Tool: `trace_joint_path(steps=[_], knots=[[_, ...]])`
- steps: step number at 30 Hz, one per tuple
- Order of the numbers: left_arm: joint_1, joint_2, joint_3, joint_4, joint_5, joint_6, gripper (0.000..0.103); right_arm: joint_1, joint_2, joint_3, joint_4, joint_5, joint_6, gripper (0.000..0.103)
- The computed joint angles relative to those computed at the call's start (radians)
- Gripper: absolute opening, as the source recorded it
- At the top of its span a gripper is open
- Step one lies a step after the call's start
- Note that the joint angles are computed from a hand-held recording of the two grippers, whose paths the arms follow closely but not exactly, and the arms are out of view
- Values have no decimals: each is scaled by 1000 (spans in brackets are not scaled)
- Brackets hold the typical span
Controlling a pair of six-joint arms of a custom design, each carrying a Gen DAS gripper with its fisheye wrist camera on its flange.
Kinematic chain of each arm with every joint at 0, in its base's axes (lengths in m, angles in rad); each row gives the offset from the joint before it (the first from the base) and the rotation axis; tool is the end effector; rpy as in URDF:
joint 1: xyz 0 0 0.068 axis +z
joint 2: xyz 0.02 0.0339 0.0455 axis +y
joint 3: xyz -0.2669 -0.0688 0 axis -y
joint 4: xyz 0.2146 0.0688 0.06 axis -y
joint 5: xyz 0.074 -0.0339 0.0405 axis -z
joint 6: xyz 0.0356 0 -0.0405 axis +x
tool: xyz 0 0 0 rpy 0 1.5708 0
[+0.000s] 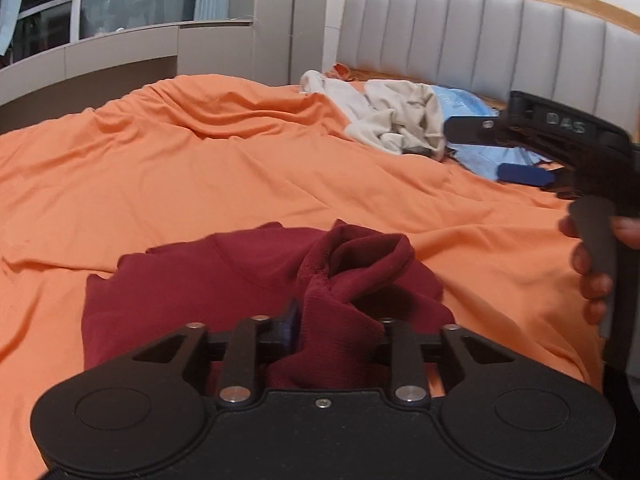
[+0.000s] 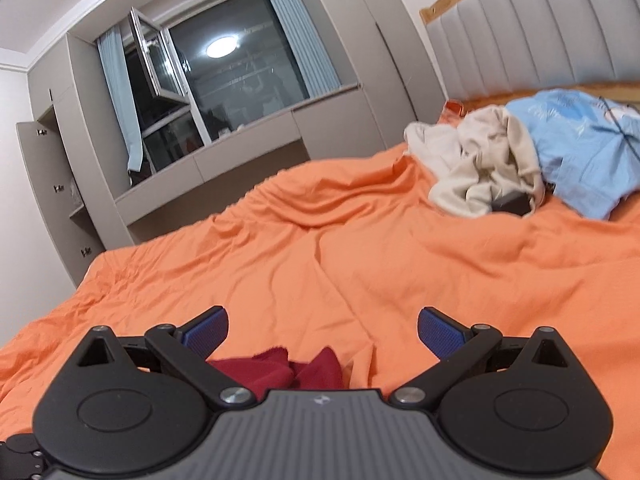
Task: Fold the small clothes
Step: 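Grasp the shirt with the right tool while the left tool holds the folded end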
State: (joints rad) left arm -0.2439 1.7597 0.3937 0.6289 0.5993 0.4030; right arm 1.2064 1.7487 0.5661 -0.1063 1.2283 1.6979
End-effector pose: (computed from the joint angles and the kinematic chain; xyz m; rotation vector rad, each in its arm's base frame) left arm 0.2368 -0.0796 0.1082 0.9859 1.9928 -0.6009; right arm 0.1126 0.2010 0.1177 0.6437 1.7884 0.1086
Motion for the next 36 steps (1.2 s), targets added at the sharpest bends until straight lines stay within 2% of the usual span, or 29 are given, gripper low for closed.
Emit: trace_joint_path(steps=[2,4,6,8,10,13,15,17,21,24,26,27,29,31,34,36], knots=[[33,0,-8,-10,41,22,65,-23,7,-20,95,-43,-65,103],[44,-4,-22,2,56,36,78,-61,12,-63,261,-106,-175,103],[60,-12,-36,3,75,80,82,-115,27,-122,490,-200,-321,103],[61,-17,-55,27,74,110,91,-200,73,-194,784,-360,-493,103],[66,-15,-89,87,78,141,95,-292,137,-227,983,-524,-595,103],[95,17,-164,241,104,190,95,-391,210,-229,1119,-653,-661,102],[108,54,-213,364,105,193,95,-429,239,-224,1171,-687,-699,94],[123,74,-241,435,121,194,92,-446,246,-222,1189,-711,-718,83],[148,111,-270,542,153,165,81,-448,244,-201,1130,-727,-713,70],[159,113,-272,538,186,172,66,-458,266,-197,1144,-760,-693,54],[162,108,-273,522,205,185,52,-462,283,-204,1177,-780,-685,41],[158,109,-277,525,205,188,49,-465,291,-204,1192,-790,-686,35],[153,107,-276,515,205,193,37,-454,284,-197,1176,-770,-694,19],[153,124,-281,543,201,181,29,-440,265,-187,1147,-736,-732,11],[160,141,-285,569,212,152,18,-418,223,-182,1130,-674,-796,9],[157,144,-286,584,216,141,16,-407,193,-183,1130,-627,-838,8]])
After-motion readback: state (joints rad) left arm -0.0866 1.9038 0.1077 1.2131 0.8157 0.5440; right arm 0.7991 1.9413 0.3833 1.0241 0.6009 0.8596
